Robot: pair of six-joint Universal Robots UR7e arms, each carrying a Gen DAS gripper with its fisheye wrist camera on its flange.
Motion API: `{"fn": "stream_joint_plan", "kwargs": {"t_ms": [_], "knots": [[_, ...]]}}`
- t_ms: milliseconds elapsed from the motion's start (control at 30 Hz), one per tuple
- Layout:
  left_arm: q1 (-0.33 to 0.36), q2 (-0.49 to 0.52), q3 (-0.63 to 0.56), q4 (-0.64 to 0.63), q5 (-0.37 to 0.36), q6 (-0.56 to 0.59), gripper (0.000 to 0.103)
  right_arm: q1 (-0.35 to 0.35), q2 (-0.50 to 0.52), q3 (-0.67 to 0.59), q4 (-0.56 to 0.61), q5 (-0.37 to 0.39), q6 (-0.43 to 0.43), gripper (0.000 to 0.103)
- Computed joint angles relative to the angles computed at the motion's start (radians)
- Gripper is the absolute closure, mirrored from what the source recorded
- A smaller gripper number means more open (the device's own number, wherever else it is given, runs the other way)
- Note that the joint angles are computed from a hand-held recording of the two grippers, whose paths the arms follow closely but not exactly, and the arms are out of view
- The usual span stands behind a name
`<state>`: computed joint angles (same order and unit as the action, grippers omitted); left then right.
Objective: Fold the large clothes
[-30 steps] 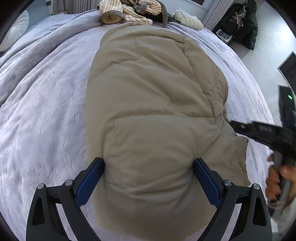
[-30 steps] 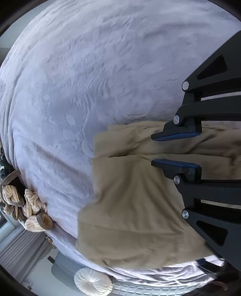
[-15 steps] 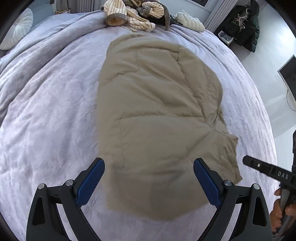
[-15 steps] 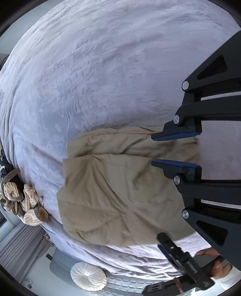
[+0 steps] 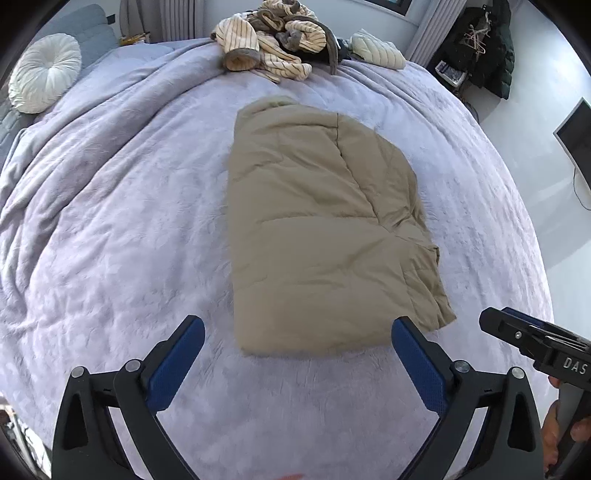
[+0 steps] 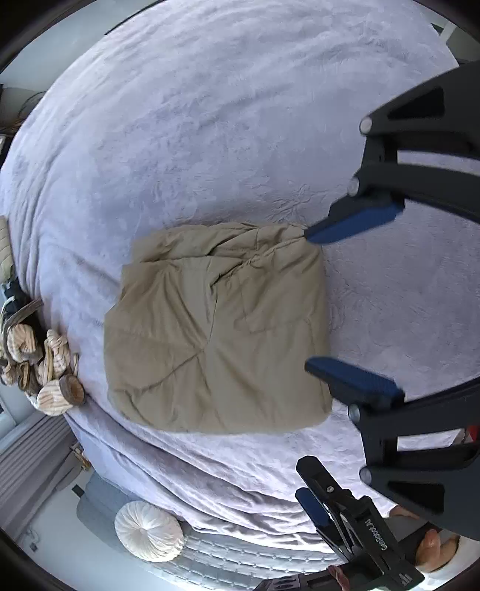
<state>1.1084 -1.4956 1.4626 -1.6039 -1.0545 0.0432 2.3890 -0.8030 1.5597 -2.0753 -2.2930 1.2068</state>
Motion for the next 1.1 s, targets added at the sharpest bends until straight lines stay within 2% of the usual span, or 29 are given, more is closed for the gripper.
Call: {"fn": "stream_joint_plan", "kwargs": {"t_ms": [133,233,267,300,433,600,733,867,967,1100], "knots": [[-0.02,-0.024,-0.017,0.051,0.021,-0.043,0.002,0.034,0.032,-0.088,0.13,-0.024,0.044,0.022],[-0.036,-0.04,-0.025,0.08,0.046,-0.053,0.002,0.058,0.056,-0.14,0.194,-0.046,0.058,0.016],[-0.042,-0.048,-0.024,0.082,0.053,-0.054,0.002,0.066,0.063,-0.157,0.215,-0.057,0.062,0.011],[-0.05,-0.058,-0.022,0.083,0.06,-0.051,0.002,0.073,0.069,-0.171,0.235,-0.067,0.067,0.001],[-0.074,-0.087,-0.012,0.08,0.096,-0.036,0.002,0.107,0.092,-0.224,0.315,-0.139,0.122,0.0],[-0.103,-0.118,-0.011,0.095,0.15,-0.061,0.002,0.125,0.117,-0.302,0.435,-0.139,0.181,0.0],[-0.107,-0.123,-0.041,0.133,0.122,-0.064,0.002,0.142,0.143,-0.362,0.51,-0.146,0.213,0.0],[-0.126,-0.134,-0.05,0.152,0.142,-0.083,0.002,0.154,0.174,-0.426,0.597,-0.147,0.261,0.0],[-0.128,-0.136,-0.072,0.159,0.123,-0.102,0.002,0.162,0.196,-0.47,0.656,-0.157,0.284,0.0],[-0.138,-0.139,-0.08,0.151,0.134,-0.11,0.002,0.172,0.233,-0.543,0.76,-0.175,0.317,0.0]]}}
